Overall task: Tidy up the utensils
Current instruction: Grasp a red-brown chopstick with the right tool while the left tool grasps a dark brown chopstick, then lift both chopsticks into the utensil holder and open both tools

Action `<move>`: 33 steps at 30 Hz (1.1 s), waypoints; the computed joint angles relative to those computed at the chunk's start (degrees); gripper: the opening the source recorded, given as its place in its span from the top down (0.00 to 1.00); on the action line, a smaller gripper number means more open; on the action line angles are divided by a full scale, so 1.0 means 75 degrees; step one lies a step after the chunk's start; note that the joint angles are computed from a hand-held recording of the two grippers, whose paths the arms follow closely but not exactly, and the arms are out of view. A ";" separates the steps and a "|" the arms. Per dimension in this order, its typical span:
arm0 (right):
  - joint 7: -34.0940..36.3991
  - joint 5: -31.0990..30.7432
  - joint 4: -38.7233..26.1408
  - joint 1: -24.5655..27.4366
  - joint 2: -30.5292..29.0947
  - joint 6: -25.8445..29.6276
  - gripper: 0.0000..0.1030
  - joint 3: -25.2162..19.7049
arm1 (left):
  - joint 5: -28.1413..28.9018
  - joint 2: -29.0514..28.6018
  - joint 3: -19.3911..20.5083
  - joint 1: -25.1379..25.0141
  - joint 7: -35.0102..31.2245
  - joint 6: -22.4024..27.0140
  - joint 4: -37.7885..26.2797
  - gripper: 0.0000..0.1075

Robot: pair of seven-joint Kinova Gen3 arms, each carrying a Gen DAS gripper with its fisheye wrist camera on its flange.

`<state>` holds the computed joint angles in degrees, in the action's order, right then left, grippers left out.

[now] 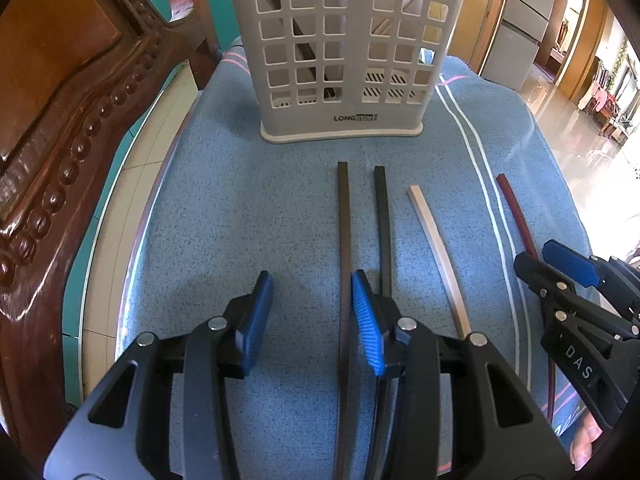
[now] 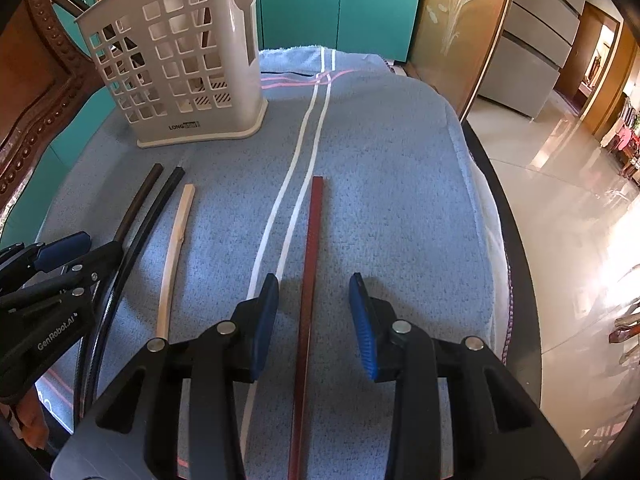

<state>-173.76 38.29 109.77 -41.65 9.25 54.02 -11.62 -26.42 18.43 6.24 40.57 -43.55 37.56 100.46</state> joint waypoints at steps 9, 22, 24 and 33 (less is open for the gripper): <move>0.0760 -0.0484 -0.0048 0.0366 -0.0132 -0.0470 0.90 0.0041 | 0.0637 0.0341 0.0180 -0.0362 -0.0894 0.0448 -0.0745 0.76; 0.0200 0.0145 0.0153 0.0351 -0.1143 -0.0517 0.94 -0.0400 | -0.0148 -0.0576 -0.0110 0.0185 -0.0045 -0.0025 -0.0304 0.94; 0.0067 0.0359 0.0107 0.0381 -0.1383 -0.0364 0.94 -0.0607 | -0.0347 -0.0938 -0.0006 0.0112 0.0150 -0.0116 -0.0178 0.94; -0.0089 0.1077 -0.0302 0.0681 -0.2258 0.0329 0.94 -0.1558 | -0.0650 -0.2185 0.0705 -0.0607 0.0519 -0.0393 0.0218 0.94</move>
